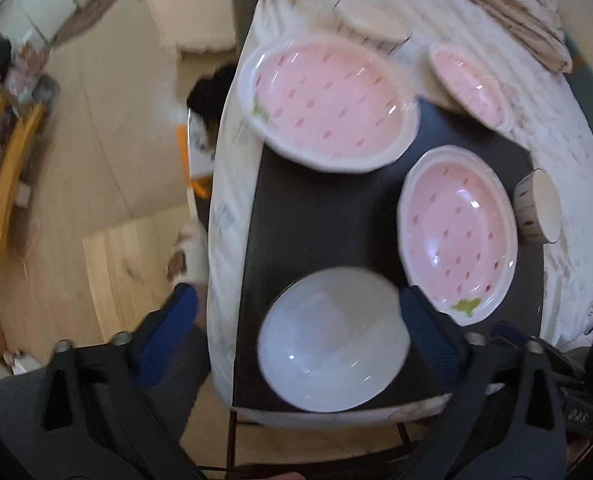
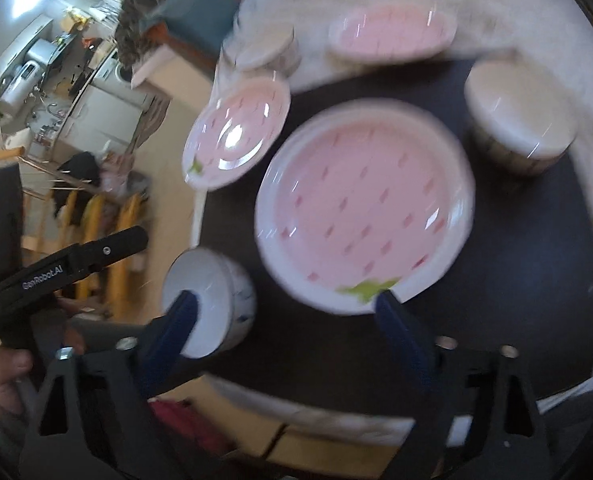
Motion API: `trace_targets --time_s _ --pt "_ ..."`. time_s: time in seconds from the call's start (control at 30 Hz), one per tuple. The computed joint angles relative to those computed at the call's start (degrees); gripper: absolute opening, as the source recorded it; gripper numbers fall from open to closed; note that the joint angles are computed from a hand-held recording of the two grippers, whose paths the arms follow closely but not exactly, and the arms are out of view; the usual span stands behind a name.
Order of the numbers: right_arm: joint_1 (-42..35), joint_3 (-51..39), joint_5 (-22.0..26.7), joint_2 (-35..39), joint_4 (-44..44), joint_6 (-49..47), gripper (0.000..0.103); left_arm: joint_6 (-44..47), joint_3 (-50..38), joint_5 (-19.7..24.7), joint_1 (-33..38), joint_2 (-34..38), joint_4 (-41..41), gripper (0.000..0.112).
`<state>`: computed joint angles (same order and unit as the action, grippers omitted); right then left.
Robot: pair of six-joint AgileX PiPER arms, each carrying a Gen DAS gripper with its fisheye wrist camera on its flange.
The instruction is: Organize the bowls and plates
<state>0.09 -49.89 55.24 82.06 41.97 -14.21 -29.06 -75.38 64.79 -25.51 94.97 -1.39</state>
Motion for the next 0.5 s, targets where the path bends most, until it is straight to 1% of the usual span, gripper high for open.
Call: trace_targets --time_s 0.03,0.07,0.1,0.13,0.2,0.23,0.27,0.3,0.33,0.4,0.5 --pt "-0.14 -0.11 0.71 1.79 2.19 -1.20 0.072 0.77 0.95 0.23 1.12 0.26 -1.38 0.084" --pt "0.35 -0.37 1.33 3.50 4.12 -1.95 0.064 1.27 1.73 0.39 1.87 0.22 -2.41 0.080" --pt "1.29 -0.69 1.21 4.74 4.87 -1.96 0.060 2.17 3.18 -0.21 2.71 -0.05 -3.87 0.078" --pt "2.39 -0.45 0.36 5.57 5.88 -2.44 0.058 2.76 4.01 -0.43 3.06 -0.17 -4.82 0.076" --pt "4.21 -0.88 0.36 7.11 7.49 -2.93 0.052 4.02 5.42 -1.16 3.44 -0.22 -6.40 0.071" --pt "5.67 -1.39 -0.12 8.08 7.44 -2.35 0.051 4.38 5.53 -1.13 3.27 0.14 -6.88 0.070" --pt "6.59 -1.90 -0.44 8.82 7.19 -1.85 0.047 4.54 5.59 -1.06 3.08 0.56 -7.25 0.065" --pt "7.79 -2.40 -0.84 9.76 7.30 -1.46 0.044 4.87 5.76 -1.07 2.94 1.04 -7.85 0.058" --pt "8.56 -2.50 -1.47 10.54 7.64 -1.49 0.043 4.95 5.89 -0.94 2.82 1.50 -8.30 0.055" --pt "10.23 -3.00 -2.51 11.29 7.08 -0.50 0.038 5.30 5.85 -0.87 2.69 3.07 -9.00 0.042" --pt "12.46 -4.41 -4.06 12.67 5.17 2.04 0.034 4.79 5.16 -0.77 1.51 4.10 -7.36 0.038"
